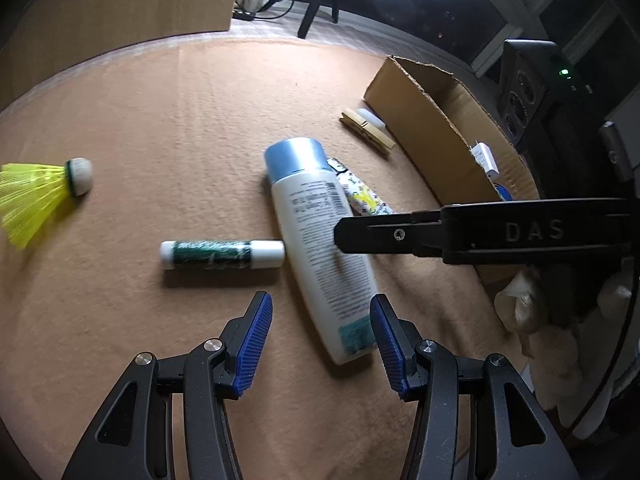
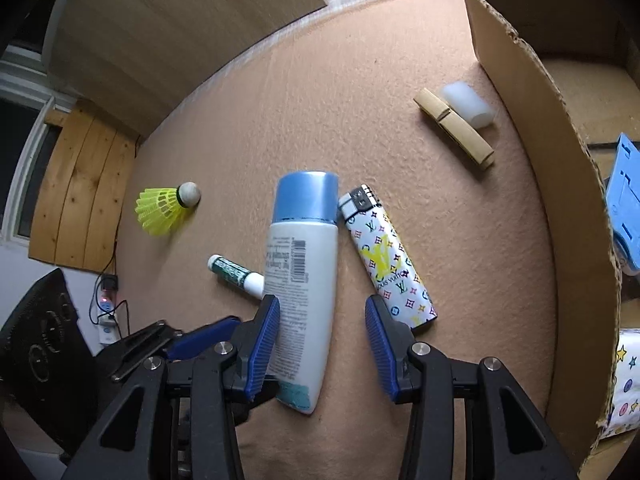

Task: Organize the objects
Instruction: 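Lower the right gripper onto the white-blue sunscreen bottle and close on it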

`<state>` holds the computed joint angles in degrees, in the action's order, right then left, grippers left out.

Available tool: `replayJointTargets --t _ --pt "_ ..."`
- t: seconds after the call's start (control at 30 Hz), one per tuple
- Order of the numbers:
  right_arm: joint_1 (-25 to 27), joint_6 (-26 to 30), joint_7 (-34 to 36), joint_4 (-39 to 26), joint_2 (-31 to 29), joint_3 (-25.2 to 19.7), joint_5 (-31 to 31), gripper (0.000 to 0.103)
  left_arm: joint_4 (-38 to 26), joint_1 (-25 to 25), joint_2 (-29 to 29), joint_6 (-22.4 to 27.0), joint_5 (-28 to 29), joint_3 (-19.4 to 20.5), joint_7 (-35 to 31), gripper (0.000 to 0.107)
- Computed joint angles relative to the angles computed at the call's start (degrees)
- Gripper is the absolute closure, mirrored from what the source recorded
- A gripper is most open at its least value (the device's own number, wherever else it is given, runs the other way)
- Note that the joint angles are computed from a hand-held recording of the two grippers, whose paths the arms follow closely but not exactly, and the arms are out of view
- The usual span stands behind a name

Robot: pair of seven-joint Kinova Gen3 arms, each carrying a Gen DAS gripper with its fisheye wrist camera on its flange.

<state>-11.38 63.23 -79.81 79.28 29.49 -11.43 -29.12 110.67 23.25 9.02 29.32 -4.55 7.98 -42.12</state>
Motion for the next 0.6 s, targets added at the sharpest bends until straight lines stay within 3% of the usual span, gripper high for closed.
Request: replayJointTargets --t 0.2,0.6 --pt "-0.2 0.9 1.3 -1.2 0.8 -0.5 -0.3 0.062 -0.5 -1.5 1.5 -1.6 3.2 0.3 -3.2 0.053" --pt "-1.7 0.8 2.1 -2.4 2.2 -0.7 1.3 0.063 -2.3 -1.9 3.4 -2.1 3.6 -0.8 -4.6 0.055"
